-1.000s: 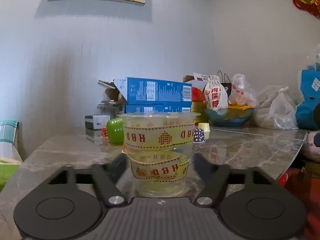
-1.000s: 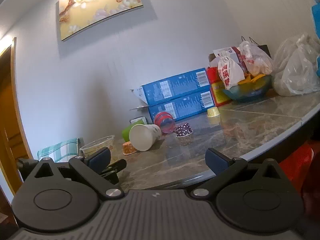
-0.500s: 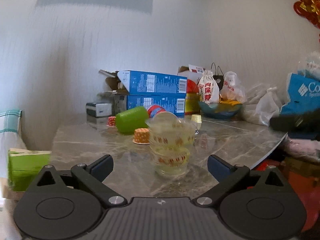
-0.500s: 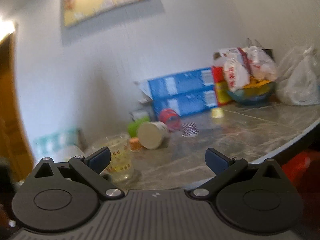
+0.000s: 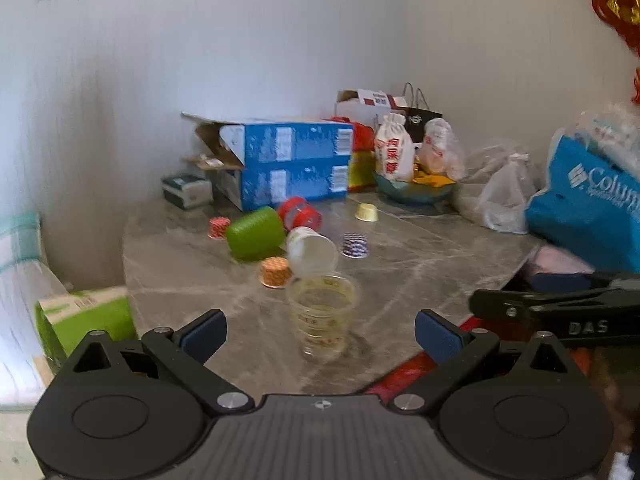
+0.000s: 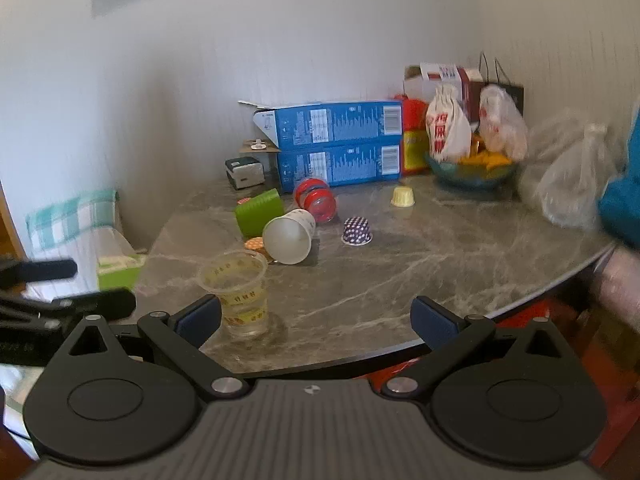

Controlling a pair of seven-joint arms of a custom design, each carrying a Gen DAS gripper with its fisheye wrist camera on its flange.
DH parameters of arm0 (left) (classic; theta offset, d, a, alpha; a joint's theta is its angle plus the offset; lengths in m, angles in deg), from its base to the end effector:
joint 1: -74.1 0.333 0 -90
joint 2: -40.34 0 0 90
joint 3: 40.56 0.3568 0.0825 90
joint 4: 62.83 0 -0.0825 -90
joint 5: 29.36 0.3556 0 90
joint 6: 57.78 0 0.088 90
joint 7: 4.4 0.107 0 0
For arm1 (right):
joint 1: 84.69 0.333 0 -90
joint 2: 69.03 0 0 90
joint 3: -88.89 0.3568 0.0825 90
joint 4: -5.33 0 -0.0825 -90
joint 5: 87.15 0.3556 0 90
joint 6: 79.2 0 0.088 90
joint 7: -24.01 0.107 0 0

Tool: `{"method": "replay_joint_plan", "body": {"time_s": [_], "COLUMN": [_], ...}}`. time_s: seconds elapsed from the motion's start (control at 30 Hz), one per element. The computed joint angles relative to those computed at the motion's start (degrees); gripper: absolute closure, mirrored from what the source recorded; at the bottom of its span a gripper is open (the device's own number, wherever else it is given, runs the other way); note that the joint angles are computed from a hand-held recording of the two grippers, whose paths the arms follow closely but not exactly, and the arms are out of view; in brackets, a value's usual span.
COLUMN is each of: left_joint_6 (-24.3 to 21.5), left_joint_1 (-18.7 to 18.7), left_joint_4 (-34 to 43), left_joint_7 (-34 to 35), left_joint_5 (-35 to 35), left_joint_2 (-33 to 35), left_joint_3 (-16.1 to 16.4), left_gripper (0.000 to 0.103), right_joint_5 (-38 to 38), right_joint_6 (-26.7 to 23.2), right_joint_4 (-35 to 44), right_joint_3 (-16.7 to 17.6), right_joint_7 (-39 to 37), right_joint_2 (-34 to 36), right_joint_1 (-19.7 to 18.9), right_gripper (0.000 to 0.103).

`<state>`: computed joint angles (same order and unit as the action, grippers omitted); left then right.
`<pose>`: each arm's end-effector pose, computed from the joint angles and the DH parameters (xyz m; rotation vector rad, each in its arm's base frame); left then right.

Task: Flip cup upright
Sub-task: 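Open the left gripper and withdraw both tools from the upright cup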

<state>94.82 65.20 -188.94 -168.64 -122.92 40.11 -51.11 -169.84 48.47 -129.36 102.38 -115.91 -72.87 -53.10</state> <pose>0.5058 -0.1482 0.4677 -0.9360 2.3136 -1.3855 0.3605 0.3199 0.4326 -1.1770 1.9017 -1.0390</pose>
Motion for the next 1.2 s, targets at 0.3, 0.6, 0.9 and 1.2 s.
{"method": "replay_joint_plan", "body": {"time_s": [0.3,0.6,0.9,1.2], "left_joint_6": [1.89,3.94,4.52,5.02], "left_joint_1": [-0.76,-1.04,-1.26,-1.41], "left_joint_4": [1.71,1.87,1.60,1.67], "left_joint_7": [-8.76,-9.46,-9.73,-10.34], "left_joint_5": [6.99,7.01,6.78,7.17], "left_joint_2": [1.23,1.61,1.02,0.96], "left_joint_3": [-0.61,-1.02,-1.00,-0.98], "left_gripper": [0.002,0.002,0.002,0.002], "right_joint_5": [2.17,2.13,1.79,1.24], "right_joint_6": [2.72,4.00,4.07,5.42], "right_joint_4": [-0.76,-0.30,-0.18,-0.81], "right_joint_3": [-0.43,-0.57,-0.51,-0.87], "right_joint_7": [-2.81,-4.25,-5.50,-4.40], "right_joint_2": [-2.11,-1.54,-1.76,-2.10], "right_joint_1": [-1.62,-2.17,-2.33,-2.89], "right_gripper": [0.001,0.001,0.001,0.001]}}
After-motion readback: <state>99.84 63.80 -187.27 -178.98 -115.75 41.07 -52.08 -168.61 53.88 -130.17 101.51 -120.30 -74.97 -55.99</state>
